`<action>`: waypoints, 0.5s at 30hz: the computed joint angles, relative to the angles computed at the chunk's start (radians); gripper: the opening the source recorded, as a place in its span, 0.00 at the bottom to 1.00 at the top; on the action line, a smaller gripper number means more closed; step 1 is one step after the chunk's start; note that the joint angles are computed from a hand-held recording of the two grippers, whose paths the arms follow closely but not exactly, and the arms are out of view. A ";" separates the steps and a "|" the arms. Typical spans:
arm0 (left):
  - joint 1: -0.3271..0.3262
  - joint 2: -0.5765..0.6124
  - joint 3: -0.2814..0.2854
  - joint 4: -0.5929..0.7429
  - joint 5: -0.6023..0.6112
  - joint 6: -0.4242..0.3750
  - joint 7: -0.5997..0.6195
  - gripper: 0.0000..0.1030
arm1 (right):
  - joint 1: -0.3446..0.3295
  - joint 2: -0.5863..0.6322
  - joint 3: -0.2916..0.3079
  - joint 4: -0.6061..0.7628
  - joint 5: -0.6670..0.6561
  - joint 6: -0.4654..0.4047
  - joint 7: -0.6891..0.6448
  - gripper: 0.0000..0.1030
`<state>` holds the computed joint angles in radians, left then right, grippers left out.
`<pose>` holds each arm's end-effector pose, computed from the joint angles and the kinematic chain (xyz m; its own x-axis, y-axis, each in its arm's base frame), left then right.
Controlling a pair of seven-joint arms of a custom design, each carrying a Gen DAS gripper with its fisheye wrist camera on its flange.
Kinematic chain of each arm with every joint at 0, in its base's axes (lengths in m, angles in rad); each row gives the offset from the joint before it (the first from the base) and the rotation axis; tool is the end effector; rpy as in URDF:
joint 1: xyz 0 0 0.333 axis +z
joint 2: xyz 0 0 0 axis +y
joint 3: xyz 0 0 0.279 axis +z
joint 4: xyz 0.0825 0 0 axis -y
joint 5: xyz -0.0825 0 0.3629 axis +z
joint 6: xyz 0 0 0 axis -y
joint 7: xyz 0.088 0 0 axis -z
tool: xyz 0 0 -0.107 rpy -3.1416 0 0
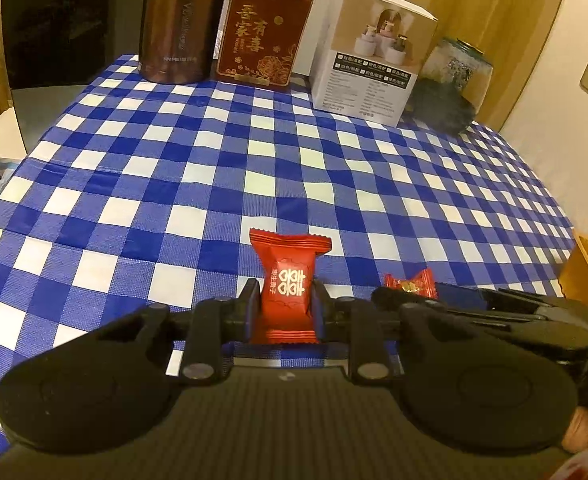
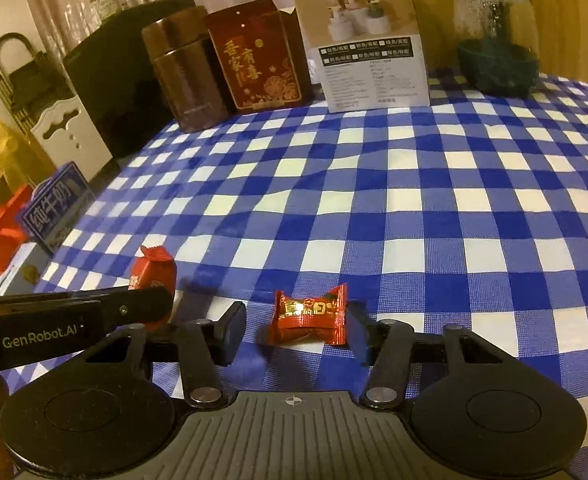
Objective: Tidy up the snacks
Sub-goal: 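Grasp a red candy packet with the left gripper while the right gripper grasps another red candy, then carry both red candies over the orange tray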
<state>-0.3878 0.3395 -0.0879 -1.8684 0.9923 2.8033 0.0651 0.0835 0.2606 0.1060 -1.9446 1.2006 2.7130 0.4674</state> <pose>0.5452 -0.3210 0.3644 0.1100 -0.9741 0.1976 -0.7086 -0.2162 -0.6716 0.6040 0.0790 0.3636 0.3890 -0.8537 -0.3462 -0.7328 -0.0589 -0.6779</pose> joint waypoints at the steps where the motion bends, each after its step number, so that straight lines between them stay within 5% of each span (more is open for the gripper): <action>1: 0.001 -0.001 0.000 -0.001 -0.001 0.002 0.001 0.23 | 0.002 0.002 0.002 -0.001 0.006 0.013 -0.011 0.51; 7: 0.003 0.005 -0.004 0.002 -0.016 0.003 0.020 0.23 | 0.026 0.005 0.019 -0.018 0.009 0.128 -0.095 0.35; 15: 0.009 0.011 -0.007 0.001 -0.054 0.028 0.087 0.23 | 0.024 0.004 0.014 -0.021 -0.043 0.147 -0.026 0.30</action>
